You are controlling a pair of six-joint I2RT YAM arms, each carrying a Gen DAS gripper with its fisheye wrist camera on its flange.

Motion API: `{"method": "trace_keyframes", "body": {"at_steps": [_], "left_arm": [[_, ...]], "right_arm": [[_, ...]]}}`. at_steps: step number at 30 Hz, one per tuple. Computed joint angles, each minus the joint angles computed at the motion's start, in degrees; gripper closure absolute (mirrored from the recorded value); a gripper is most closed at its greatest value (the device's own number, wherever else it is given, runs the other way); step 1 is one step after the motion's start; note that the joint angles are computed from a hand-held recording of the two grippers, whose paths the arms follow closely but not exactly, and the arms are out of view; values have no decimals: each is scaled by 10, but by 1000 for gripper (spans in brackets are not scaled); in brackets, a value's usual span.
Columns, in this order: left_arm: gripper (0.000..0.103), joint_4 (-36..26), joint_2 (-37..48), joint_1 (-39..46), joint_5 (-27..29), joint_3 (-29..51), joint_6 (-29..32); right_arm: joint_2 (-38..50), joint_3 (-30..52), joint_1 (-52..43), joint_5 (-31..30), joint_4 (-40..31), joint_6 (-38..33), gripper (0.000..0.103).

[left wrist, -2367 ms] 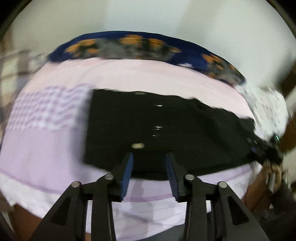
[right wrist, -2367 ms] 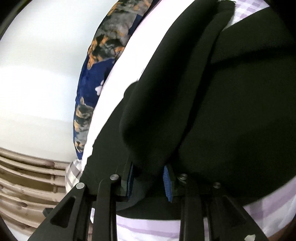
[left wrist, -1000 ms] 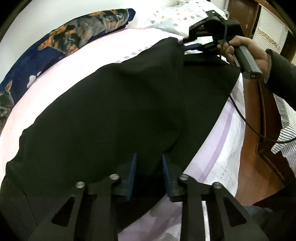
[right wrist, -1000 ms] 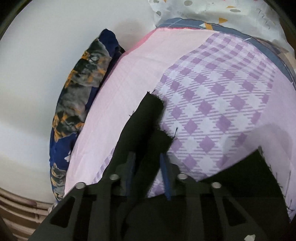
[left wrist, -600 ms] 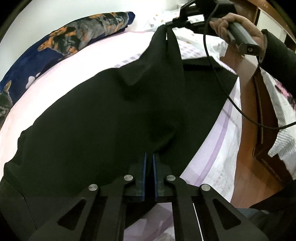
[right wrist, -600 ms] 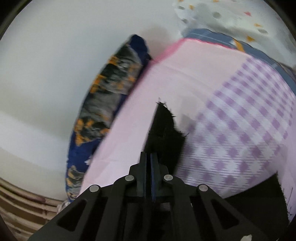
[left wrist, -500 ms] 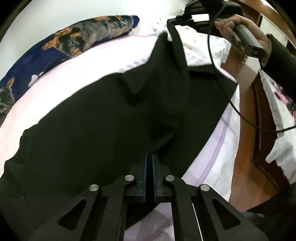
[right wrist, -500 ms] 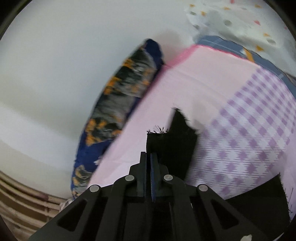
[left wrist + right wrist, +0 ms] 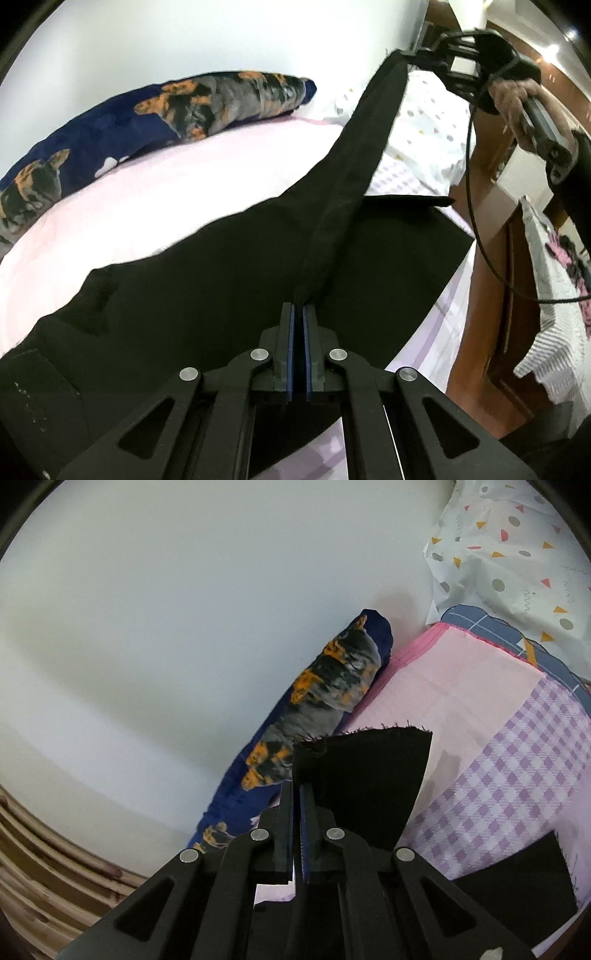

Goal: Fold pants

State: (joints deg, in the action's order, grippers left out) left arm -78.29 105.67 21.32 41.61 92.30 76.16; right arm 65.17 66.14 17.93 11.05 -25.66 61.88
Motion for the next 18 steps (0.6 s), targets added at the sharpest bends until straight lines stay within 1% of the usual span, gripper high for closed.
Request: {"method": "trace_keyframes", "body": {"at_steps": [6,9,12,15,18], "left_arm": [[99,-32,13,16,23,32,22],[99,-36,13,19,29,35,29],[99,-39,4,17,25,22,48],[99,-41,-10,12,15,-6,84],[99,-40,-25,8,1,-42,123]], "right_arm": [[-17,23,37,42,-32,3,99],[-19,23,31,42,-41,3,99],[-42,-7,30,53,-43,23,99],[-91,-55,52,93,-57,56,99],[-152,-106,83,142,-102,108,99]]}}
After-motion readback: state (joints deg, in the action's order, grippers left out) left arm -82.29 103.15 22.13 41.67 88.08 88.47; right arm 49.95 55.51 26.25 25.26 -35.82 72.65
